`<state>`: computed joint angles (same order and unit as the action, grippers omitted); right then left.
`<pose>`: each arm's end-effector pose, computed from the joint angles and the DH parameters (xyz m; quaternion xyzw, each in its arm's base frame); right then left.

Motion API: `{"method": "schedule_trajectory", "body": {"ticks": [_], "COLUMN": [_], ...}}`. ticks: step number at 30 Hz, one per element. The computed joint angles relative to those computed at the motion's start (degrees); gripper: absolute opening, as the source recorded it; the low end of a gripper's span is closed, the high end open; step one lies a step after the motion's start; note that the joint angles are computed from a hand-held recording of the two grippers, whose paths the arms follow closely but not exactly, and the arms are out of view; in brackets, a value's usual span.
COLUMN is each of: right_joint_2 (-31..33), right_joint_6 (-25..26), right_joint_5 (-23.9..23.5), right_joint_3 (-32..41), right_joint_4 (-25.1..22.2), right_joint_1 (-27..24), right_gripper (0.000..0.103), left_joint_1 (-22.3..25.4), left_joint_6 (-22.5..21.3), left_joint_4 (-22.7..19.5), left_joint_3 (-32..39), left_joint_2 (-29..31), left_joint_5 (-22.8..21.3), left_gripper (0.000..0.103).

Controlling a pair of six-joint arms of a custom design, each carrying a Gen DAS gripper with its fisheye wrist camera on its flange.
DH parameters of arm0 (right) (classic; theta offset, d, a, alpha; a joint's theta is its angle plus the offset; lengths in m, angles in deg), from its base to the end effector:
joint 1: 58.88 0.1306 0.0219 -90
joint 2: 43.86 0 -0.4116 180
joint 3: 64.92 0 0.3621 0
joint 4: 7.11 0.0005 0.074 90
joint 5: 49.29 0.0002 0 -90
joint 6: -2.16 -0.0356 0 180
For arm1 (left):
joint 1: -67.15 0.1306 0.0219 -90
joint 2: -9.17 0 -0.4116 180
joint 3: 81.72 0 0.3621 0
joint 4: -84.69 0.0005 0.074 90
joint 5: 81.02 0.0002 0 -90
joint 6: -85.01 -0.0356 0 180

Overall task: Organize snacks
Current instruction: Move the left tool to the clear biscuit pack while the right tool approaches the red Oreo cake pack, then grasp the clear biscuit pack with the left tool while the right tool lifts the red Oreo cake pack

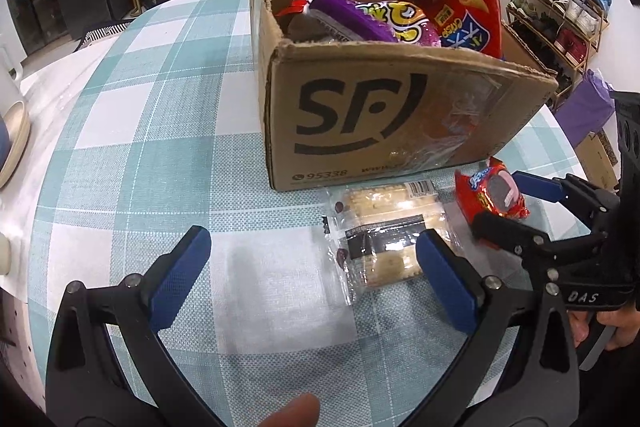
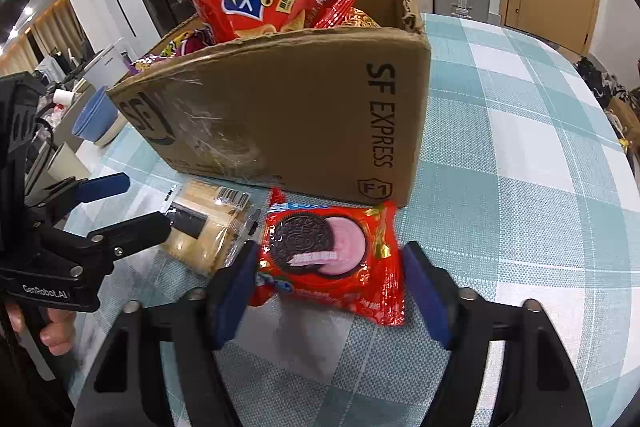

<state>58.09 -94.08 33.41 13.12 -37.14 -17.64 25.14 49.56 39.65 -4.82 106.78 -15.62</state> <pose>0.3751 0.3342 0.2980 -0.3042 0.8991 0.1798 0.2584 0.3503 -0.2963 0.3135 -0.1488 0.9446 -0.0146 0.2920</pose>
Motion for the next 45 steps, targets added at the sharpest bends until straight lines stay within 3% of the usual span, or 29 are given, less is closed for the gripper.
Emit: {"method": "schedule_trajectory", "body": {"ticks": [2,4,14,27,32,36,39,45], "right_joint_2": [-0.07,-0.69,-4.47,-7.93,-8.92,-9.36,-9.49,-10.1], "right_joint_6": [-0.08,0.04,-0.18,-2.54,-3.27,-3.37,-3.49,-3.53], "right_joint_5": [-1.33,-2.15,-2.77,-1.44,-0.94,-1.06,-1.08,-0.98], "right_joint_3": [-0.35,-1.2,-4.69,-8.03,-9.18,-9.67,-9.78,-9.99], "right_joint_4": [0.74,1.75,4.67,7.15,7.68,7.96,8.09,8.73], "right_joint_1": [-0.11,-0.44,-1.22,-2.58,-2.85,-2.93,-2.79,-2.5], "right_gripper": [0.051,0.049,0.048,0.049,0.049,0.049,0.048,0.048], "left_joint_1": [-0.08,-0.27,-1.23,-2.57,-2.26,-2.46,-3.3,-4.42], "left_joint_6": [0.15,-0.13,-1.7,-4.83,-4.05,-4.53,-5.88,-4.65], "left_joint_4": [0.15,0.33,0.69,-4.01,-3.49,-4.21,-2.55,-0.23], "left_joint_3": [0.09,0.39,2.48,8.74,8.95,9.58,8.84,6.22], "left_joint_2": [0.11,0.41,2.43,8.08,8.6,8.89,8.18,6.04], "left_joint_5": [0.31,0.54,1.86,2.52,3.52,2.16,1.0,0.28], "left_gripper": [0.102,0.102,0.102,0.102,0.102,0.088,0.071,0.066]}}
